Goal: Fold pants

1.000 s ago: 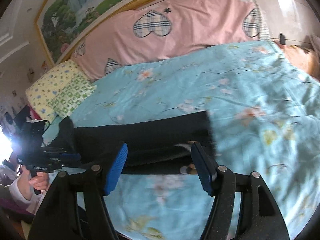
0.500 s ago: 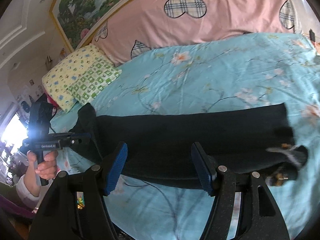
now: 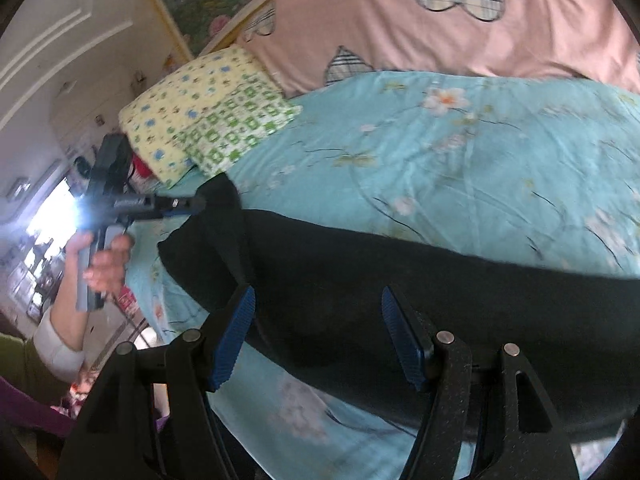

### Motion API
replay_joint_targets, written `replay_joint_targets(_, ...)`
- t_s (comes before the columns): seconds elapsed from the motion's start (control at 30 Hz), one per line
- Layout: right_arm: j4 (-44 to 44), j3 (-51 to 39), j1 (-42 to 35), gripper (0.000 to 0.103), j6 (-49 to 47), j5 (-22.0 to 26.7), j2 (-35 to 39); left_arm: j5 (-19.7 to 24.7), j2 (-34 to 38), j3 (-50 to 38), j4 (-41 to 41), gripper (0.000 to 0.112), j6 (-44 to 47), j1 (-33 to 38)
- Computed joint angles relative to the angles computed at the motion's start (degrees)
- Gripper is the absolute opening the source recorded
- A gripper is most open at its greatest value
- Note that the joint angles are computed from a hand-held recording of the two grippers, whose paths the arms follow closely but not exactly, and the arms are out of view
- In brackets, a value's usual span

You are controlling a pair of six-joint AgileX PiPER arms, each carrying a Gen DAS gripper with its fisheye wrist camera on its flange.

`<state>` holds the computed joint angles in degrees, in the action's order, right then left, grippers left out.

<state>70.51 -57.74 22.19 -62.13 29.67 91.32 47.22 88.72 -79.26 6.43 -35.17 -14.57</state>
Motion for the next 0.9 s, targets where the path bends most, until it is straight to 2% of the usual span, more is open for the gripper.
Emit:
replay_joint_targets(0.1,-1.5,-3.2,1.8,0.067,1.9,0.8,2.6,1.6,0.3,-1.7,-1.0,0.056,4.1,3.7)
replay_joint_targets(0.2,-3.5,-6.4,3.1,0.067,4.4,1.9,5.2,1.7,1.3,-3.0,-6.8,0.063,14.6,9.5)
replay_joint_targets(0.43,-9.1,-13.8,5.9,0.067,11.5,4.8,11.2,6.9,8.8,-9.6,-16.9,0.064,31.2,20.8)
replay_joint_targets(0.57,-12.3,-18.3,6.7,0.067,15.7,6.8,14.5,9.0,12.5,-12.5,-22.8,0.065,36.8,24.7)
replay_joint_targets(0.67,-14.9,-21.6,7.7,0.068,18.8,7.8,16.7,12.1,15.9,-16.2,-26.7,0.07,41.3,26.4)
replay_joint_targets(0.9,-20.4,-29.5,9.7,0.067,25.1,11.0,21.6,17.5,22.2,-23.4,-26.0,0.071,43.1,28.3)
